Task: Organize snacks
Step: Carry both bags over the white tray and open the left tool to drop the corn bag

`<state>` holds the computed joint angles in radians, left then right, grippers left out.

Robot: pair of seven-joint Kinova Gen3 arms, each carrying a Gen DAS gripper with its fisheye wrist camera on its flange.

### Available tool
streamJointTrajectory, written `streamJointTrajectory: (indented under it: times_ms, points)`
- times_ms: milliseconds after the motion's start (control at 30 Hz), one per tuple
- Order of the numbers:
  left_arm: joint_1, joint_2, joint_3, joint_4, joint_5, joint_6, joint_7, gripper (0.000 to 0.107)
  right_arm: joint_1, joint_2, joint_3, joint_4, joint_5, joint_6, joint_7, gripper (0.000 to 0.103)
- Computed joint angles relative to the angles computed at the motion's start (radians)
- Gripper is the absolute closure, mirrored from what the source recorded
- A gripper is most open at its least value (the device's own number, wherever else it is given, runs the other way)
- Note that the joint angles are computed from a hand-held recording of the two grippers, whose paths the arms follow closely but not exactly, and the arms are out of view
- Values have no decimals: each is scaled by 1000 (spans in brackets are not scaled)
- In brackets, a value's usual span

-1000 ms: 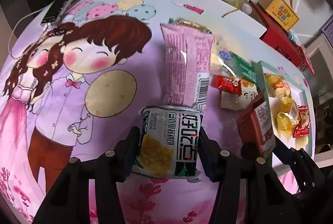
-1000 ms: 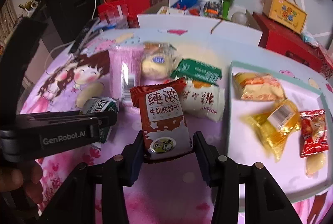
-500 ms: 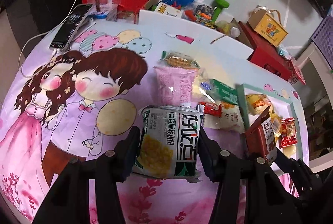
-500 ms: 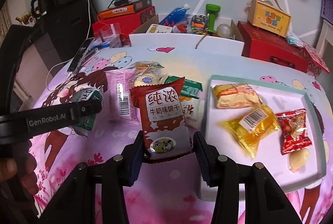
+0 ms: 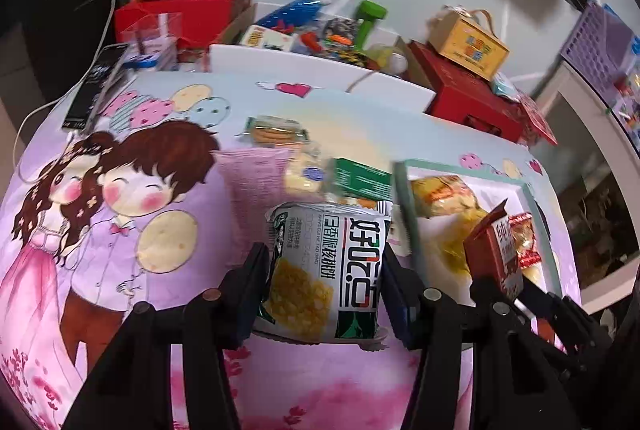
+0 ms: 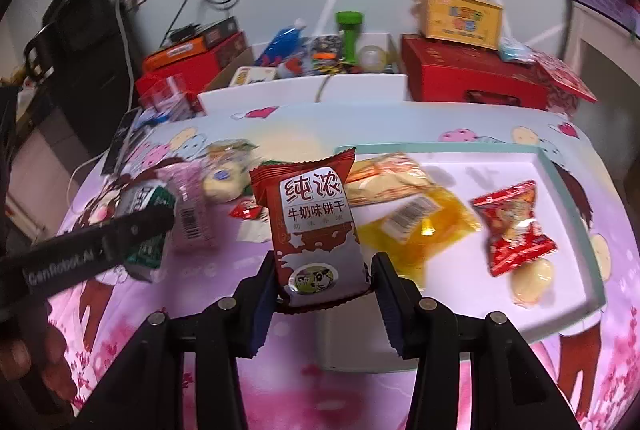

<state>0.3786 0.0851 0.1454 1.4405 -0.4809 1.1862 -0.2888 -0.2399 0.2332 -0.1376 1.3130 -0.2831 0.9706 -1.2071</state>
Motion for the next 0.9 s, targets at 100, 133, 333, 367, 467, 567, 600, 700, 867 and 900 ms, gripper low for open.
streamJointTrajectory:
  times_ms: [100,133,333,367,467,567,600,700,867,900]
  points:
    - [13,26,7,-30,-4,4,-21,52,15,0,13,-12,-3,-1,-18,54]
    - [20,36,8,-43,-5,6,-30,52,19,0,16,-14,-2,-2,-24,54]
    - [58,90,-3,-102,8,14,-89,52,54,6,35,-36,1,0,-64,54]
    - [66,100,-5,-115,8,17,-101,52,58,7,38,-39,6,-1,-72,54]
    - [93,128,-13,-147,6,26,-128,52,75,11,47,-49,12,-5,-94,54]
    - [112,150,-22,-172,15,25,-157,52,96,17,57,-63,15,-4,-119,54]
    - [117,156,-25,-178,19,24,-165,52,100,18,60,-66,20,-5,-127,54]
    - [131,174,-34,-194,27,22,-189,52,117,28,73,-82,38,-5,-161,54]
    - [155,203,-46,-220,29,16,-222,52,146,44,95,-102,71,-8,-218,54]
    - [159,207,-48,-224,30,13,-228,52,150,47,98,-107,80,-7,-232,54]
